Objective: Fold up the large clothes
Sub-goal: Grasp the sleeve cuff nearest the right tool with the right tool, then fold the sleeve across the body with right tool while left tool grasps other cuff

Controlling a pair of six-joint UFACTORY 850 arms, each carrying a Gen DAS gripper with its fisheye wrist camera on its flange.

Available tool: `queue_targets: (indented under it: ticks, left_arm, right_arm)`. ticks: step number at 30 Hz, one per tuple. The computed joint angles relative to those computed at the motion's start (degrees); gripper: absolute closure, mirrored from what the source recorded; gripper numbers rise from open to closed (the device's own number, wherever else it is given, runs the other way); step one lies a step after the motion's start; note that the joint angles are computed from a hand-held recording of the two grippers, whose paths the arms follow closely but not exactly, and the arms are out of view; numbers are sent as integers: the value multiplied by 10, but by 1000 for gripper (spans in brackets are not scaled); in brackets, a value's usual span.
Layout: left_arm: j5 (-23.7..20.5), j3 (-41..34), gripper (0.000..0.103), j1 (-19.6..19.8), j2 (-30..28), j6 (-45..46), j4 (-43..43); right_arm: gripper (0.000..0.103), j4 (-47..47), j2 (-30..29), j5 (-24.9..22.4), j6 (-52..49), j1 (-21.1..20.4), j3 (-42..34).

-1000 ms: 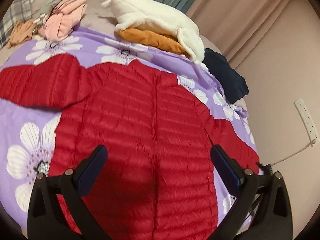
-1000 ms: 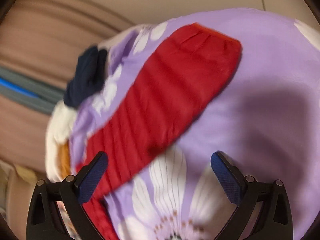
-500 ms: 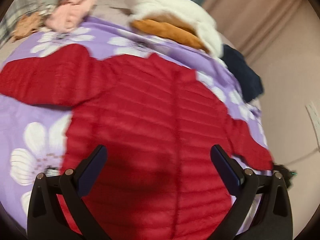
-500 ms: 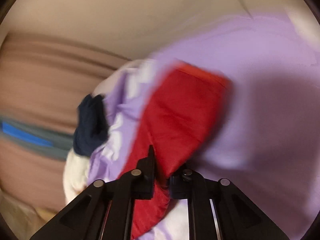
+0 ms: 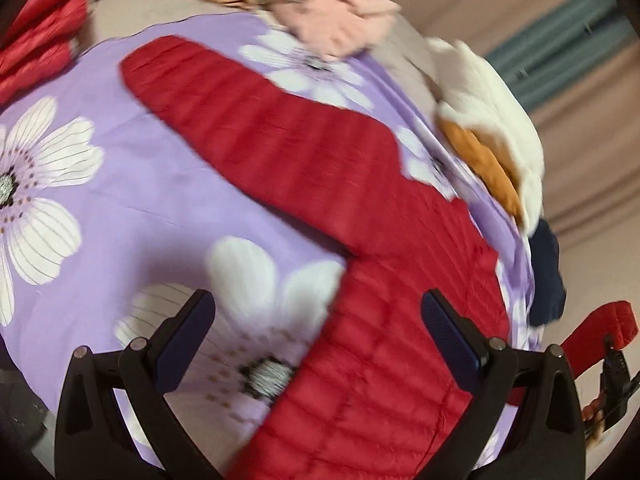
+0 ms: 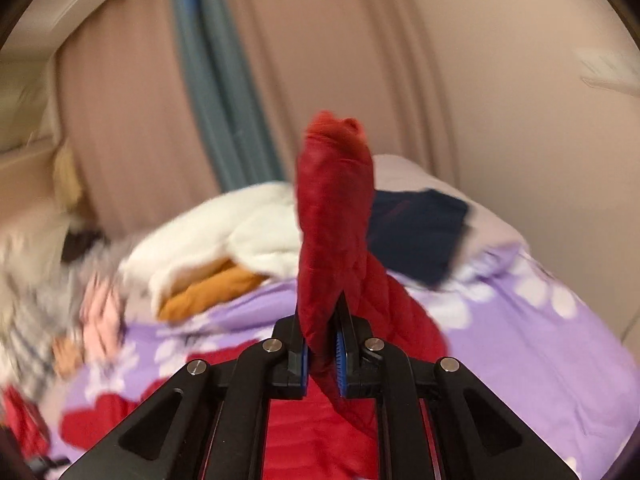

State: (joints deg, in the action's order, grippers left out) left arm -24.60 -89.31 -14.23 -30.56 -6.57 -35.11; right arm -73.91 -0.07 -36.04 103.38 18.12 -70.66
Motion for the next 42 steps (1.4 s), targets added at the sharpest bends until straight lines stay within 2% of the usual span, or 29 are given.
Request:
queue_targets:
  ticks: [2,4,9,15,17,19,20,22,23,25,26,28,30,32,34,38,42]
  left_arm:
    - [5,3,0,18,-3,-25,5]
    - [5,3,0,35,-8,-18,-22]
    - [-7,11,0,81,-30,125,-239]
    - [-62,-26,0,90,-78,248,-390]
    - [-73,-41,0,88,-94,264,-419]
    - [-85,-52,0,87,-108,297,-469]
    - [-88,-59,0,86,-116,313,-498]
    - [-100,-59,0,88,-122,354,-552]
    - [-103,-59,0,88,-124,361,-566]
    - [-108,-62,0,91,-130,364,-582]
    - [-113,-67,0,92,-136,357,-587]
    - [-113,-72,0,94,-143,343,-587]
    - [-110,-72,0,96,-146,351,-612]
    - [-108,-74,0,96,-148,368,-633]
    - [-108,-82,0,96,-154,362,-631]
    - [-98,-95,0,97,-163,352,-630]
    - [-102,-79,0,110,-158,393,-694]
  right_arm:
    - [90,16,-60,5,-56,19,-56]
    - [90,24,-101,15,-96,31,-81]
    - [90,113,-230,28,-265,60,-180]
    - [90,190,-338,-28,-417,87,-263]
    - [90,208,-355,-37,-458,91,-278]
    - [81,243,-357,-30,-499,89,-279]
    - [78,267,-349,-17,-520,86,-271]
    - [55,340,-327,30,-565,78,-252]
    - [50,386,-314,63,-594,72,-238]
    - [46,474,-269,154,-649,54,-190]
    - [45,491,-251,189,-644,44,-171]
    - [41,465,-242,219,-579,32,-159]
    - [41,391,-272,172,-477,28,-196]
    - [45,390,-312,118,-464,27,-245]
    - [56,469,-349,109,-534,23,-285]
    - [57,571,-399,81,-674,40,-332]
    - [57,551,-391,82,-675,51,-329]
